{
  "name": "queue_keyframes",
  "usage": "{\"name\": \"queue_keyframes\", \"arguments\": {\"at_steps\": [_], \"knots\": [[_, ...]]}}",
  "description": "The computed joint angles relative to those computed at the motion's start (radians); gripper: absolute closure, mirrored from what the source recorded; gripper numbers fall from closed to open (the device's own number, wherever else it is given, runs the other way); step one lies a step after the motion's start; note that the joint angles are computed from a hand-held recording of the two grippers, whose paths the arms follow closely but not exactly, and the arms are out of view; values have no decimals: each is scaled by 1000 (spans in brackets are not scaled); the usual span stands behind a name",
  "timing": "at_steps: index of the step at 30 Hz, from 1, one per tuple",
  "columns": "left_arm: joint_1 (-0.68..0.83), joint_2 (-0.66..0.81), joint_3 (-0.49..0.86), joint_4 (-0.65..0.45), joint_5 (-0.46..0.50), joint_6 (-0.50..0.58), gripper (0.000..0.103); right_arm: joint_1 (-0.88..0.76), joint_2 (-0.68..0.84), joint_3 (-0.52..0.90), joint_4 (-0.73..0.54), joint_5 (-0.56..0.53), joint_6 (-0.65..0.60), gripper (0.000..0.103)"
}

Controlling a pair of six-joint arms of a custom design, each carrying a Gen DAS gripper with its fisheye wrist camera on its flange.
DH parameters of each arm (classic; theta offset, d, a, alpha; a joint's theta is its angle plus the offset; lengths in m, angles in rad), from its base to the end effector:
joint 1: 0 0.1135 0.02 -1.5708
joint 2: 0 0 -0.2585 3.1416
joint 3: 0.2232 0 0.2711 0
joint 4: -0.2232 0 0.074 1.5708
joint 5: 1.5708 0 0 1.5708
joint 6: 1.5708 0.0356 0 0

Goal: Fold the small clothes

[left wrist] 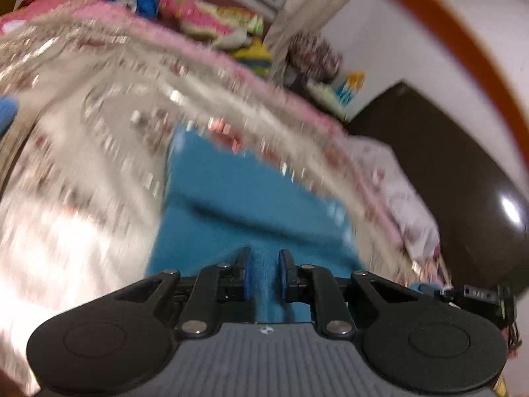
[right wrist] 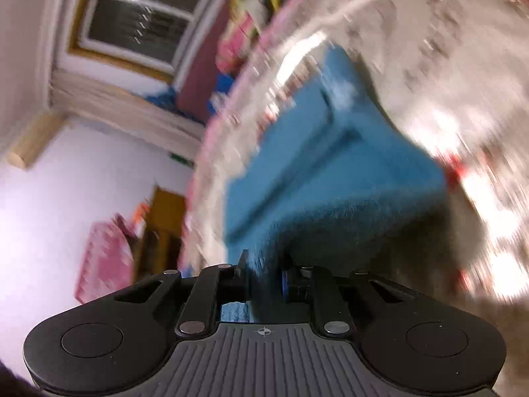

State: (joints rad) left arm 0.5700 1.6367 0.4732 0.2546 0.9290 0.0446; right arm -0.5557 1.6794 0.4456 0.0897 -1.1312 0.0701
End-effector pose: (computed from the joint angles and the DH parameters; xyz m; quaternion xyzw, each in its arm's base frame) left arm 0.2304 0.1138 0.0773 -0.0790 0.8543 -0.3159 0.4051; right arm 0.2115 -0.0934 0.0597 0.1460 0.8200 0.4654 0.2994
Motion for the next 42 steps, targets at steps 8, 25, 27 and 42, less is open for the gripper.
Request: {"name": "queue_keyframes", "arguments": {"at_steps": [8, 25, 27, 42], "knots": [[-155, 354, 310, 384, -150, -387, 87, 198, 284, 232, 487, 186, 496, 87], [-248, 482, 453, 232, -366, -194, 62, 265, 536, 487, 457, 295, 607, 75], [-268, 466, 436, 238, -413, -139, 54, 249, 518, 455, 497, 267, 614, 59], [-305, 504, 473, 152, -530, 10, 45, 345, 371, 415, 335, 624, 22, 45]]}}
